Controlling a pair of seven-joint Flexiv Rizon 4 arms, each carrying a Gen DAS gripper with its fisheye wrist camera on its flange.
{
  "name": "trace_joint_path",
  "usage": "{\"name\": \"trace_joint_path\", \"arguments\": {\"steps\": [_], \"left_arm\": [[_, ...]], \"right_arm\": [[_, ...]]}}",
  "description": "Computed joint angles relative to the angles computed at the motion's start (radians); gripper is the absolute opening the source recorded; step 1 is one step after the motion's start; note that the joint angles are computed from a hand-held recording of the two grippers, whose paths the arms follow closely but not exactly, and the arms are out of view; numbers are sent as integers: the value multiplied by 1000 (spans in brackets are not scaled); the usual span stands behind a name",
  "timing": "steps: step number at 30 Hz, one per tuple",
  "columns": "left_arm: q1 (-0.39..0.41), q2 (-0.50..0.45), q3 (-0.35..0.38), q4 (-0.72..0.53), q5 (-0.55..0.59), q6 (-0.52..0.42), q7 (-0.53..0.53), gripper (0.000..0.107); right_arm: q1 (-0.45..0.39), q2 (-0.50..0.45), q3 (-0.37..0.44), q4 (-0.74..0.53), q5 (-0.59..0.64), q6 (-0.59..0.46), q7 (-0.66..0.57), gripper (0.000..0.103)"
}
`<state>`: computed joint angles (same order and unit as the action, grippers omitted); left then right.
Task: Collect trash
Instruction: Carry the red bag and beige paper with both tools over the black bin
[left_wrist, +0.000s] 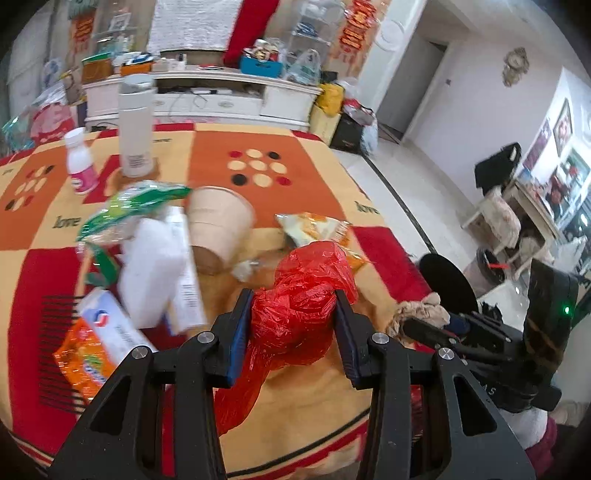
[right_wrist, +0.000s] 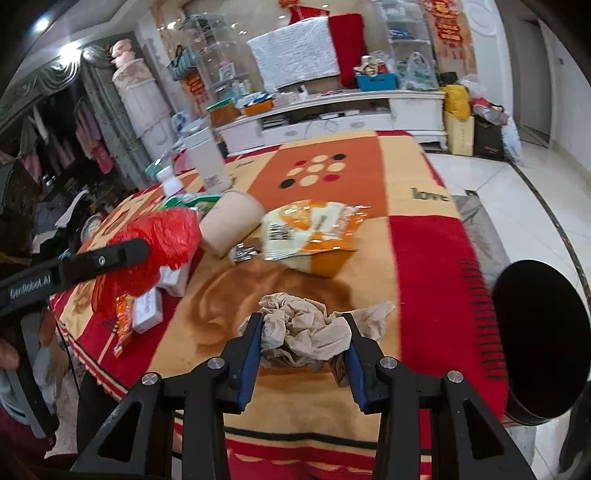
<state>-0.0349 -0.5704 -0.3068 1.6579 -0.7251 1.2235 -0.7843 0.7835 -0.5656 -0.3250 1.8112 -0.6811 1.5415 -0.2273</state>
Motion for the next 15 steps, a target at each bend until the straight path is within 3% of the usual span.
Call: {"name": "trace_joint_path", "arguments": {"steps": [15], "left_arm": [[-101, -71, -7, -105, 99, -39, -61, 40]], "right_arm": [[222, 105, -366, 243, -69, 55, 175, 39]]}}
